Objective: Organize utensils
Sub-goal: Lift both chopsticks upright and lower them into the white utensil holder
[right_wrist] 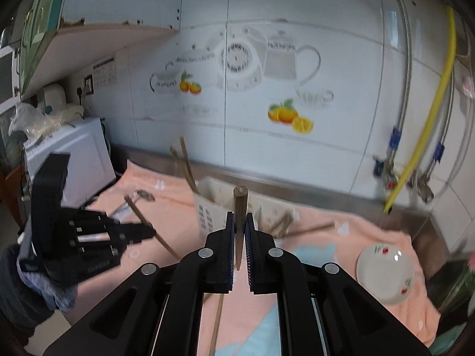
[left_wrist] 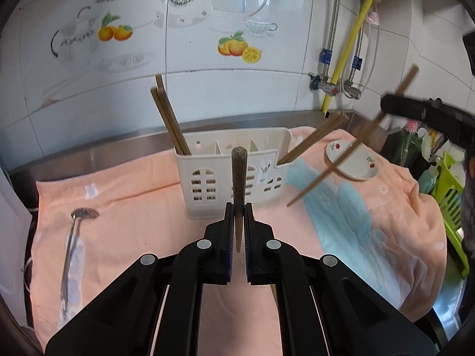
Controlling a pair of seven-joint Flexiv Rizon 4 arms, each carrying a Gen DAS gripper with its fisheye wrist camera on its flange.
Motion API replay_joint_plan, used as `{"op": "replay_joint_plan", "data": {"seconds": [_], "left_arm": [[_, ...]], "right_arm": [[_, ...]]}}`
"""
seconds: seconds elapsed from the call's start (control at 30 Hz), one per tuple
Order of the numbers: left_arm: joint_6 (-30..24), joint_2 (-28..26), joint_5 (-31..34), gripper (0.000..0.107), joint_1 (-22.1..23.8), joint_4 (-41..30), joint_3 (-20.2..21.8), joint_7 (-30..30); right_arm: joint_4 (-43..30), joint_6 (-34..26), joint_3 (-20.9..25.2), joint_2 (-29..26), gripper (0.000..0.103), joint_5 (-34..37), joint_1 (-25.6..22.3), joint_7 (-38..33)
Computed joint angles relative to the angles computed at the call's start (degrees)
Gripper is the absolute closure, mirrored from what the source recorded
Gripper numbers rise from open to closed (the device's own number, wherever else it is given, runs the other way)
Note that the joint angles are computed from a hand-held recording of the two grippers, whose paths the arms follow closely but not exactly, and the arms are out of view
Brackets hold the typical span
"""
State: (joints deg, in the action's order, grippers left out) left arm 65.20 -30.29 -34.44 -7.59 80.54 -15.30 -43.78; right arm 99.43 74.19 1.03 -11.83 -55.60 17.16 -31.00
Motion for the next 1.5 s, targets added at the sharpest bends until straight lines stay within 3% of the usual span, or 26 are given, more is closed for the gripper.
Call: {"op": "replay_joint_plan", "data": {"seconds": [0.23,0.57,0.77,1.03,1.5], "left_arm": [[-1.98,-0.41,-0.36,0.102,0.79,-3.8,-0.19,0.14],[-0.87,-0.32,-1.2,0.102,0.53,-10.03,-0.51,1.67],[-0.57,-4.82,2.18,0.101,-1.76,-19.36,1.05,-2.57],[-5.33,-12.71,8.21,0.102,-4.06,-30.78,4.05,-12.24],[-12.48,-18.45,13.43,0.101,-4.57,-37.37,5.77,-19.32]], "right_arm": [[-5.78,-1.52,-1.04,-1.67,0.096,0.44,0.32,-1.35],[-11.35,-4.9,-3.03,-4.97,0.096,0.33,0.58,-0.97],[-12.73,-5.72,-3.26,-7.45,0.096,3.95,0.34,-3.16],[-12.29,-6.0,-3.76,-8.74,0.096,7.94,0.78,-6.29],[-12.32,-6.14,-4.3,-10.19,0.096,10.81,1.31,-8.11]]}}
